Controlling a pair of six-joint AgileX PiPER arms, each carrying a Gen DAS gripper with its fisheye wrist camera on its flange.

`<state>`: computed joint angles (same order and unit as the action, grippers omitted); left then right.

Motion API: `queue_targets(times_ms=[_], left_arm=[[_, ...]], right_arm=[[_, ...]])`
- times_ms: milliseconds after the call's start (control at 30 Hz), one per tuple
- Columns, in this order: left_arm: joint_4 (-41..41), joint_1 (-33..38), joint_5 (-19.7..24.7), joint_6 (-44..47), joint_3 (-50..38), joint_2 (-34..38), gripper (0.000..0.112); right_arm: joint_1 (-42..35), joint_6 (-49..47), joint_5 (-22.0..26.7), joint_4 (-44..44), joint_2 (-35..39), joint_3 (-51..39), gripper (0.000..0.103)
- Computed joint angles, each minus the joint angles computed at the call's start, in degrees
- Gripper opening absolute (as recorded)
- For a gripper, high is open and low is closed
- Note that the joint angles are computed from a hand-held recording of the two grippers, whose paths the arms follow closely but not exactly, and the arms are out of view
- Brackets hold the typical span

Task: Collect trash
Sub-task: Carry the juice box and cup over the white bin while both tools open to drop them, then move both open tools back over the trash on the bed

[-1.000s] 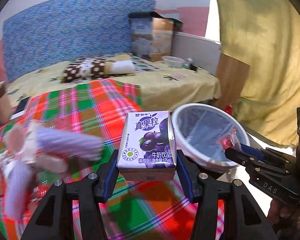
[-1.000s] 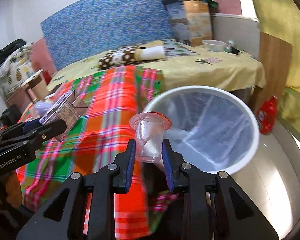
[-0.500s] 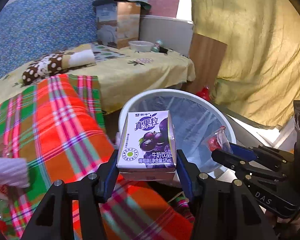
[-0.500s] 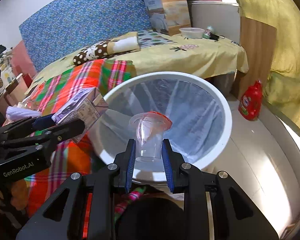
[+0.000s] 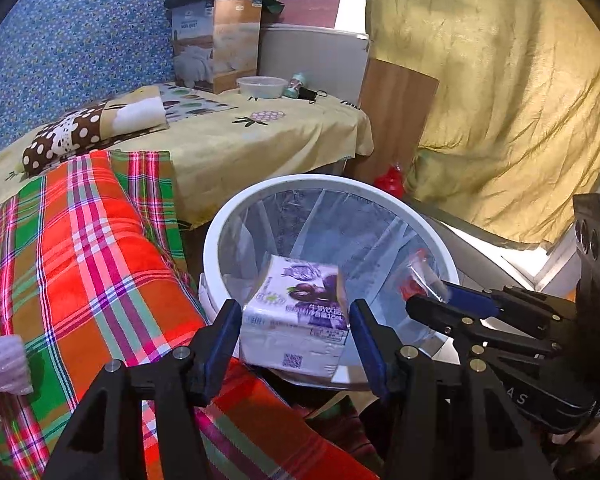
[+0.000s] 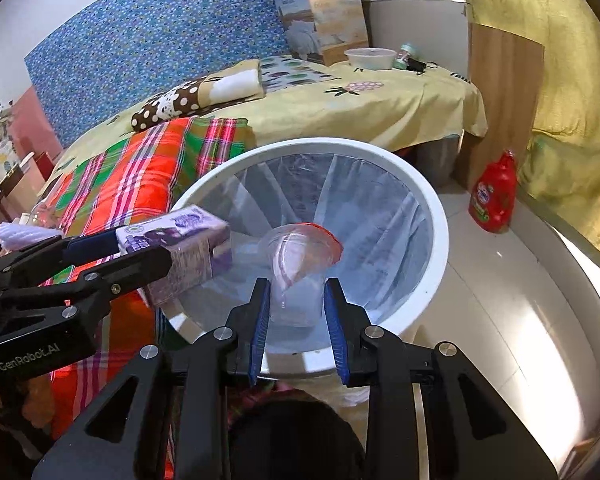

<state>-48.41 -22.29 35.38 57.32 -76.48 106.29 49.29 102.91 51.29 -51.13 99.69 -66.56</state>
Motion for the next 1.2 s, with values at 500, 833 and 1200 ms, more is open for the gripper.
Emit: queue_targets(times_ms=[500,833,1200], left_arm=[[-5.22,3.87,0.68,4.15,3.93,-4.4,0.058],[-9.09,11.66,2.77,7.38,10.62,-10.97,0.058],[-11.64,22.42,5.5,11.98,16.56,-16.44,0.058]], right_arm=[[2.71,0.14,2.15,-2.36,-0.1,-1.83,0.031],[5.35,-3.08,1.29,-2.67,2.31,-6.98,0.031],[7.26,-10.13,-2.22,-1.76,7.71,-15.47,0.031]])
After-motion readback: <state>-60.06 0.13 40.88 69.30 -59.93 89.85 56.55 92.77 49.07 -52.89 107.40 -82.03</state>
